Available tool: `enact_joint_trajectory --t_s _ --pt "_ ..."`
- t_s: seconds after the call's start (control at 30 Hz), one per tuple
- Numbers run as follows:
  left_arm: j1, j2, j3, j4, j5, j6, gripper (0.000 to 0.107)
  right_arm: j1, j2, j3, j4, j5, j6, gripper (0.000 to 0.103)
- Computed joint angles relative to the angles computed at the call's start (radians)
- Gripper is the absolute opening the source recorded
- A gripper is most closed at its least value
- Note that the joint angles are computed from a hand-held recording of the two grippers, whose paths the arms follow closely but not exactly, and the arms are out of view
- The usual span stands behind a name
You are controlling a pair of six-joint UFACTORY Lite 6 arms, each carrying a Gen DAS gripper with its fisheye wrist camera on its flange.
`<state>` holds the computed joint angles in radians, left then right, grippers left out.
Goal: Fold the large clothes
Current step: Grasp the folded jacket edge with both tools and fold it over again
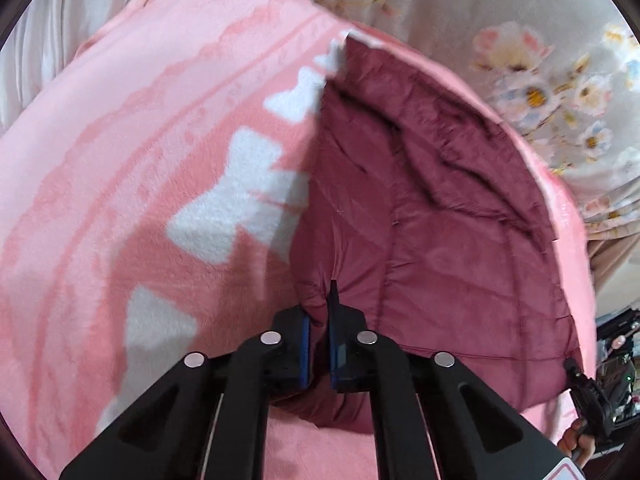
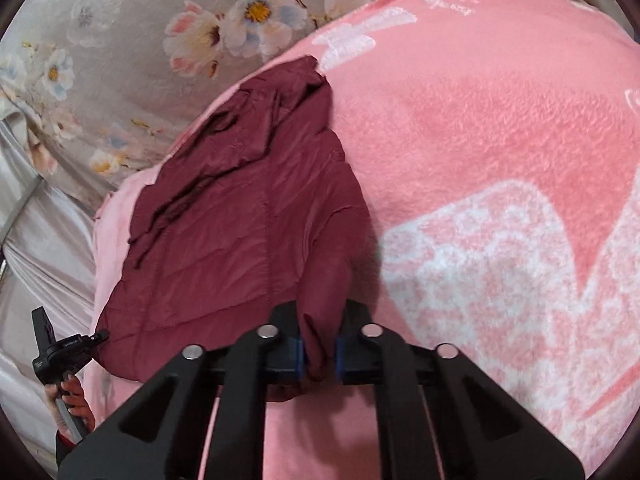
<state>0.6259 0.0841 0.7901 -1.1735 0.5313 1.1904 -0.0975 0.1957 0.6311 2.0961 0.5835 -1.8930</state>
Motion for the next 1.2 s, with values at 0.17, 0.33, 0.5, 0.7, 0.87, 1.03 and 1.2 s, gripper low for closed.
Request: enact_joint_trajectory --t_s 0.17,0.33,0.5,0.7,0.87,1.03,1.2 --pt "0.231 -0.276 -0.08 0.1 0.313 -0.012 0.003 -0.145 -0.47 -0.244 -0.271 0.145 0.192 0.004" --pt "0.673 -0.47 -0.036 0.168 0.825 0.02 0.003 -0.525 -0.97 -0.323 -0.625 0.526 0.505 0.004" --pt "0.809 -0.5 0.122 0.089 1.031 -0.029 0.003 -0.569 -0.987 -0.161 -0.547 0.586 0.609 0.004" --pt "0.344 -0.401 0.294 0.076 0.571 -0.247 0.003 -0.139 -0.574 0.14 -0.271 0.083 0.418 0.004" --pt "-0.034 -0.055 0.536 0.238 0.152 -0.451 0.003 0.027 -0.147 0.44 -0.056 -0.123 0.262 0.004" --pt "-0.232 0.29 0.809 0.615 -0.035 -0.825 0.003 0.116 0.207 0.742 -0.025 -0.291 0.265 0.004" --pt "-0.292 0.555 1.01 0.851 -0.033 -1.059 0.004 0.145 0.497 0.997 -0.343 -0.374 0.625 0.004"
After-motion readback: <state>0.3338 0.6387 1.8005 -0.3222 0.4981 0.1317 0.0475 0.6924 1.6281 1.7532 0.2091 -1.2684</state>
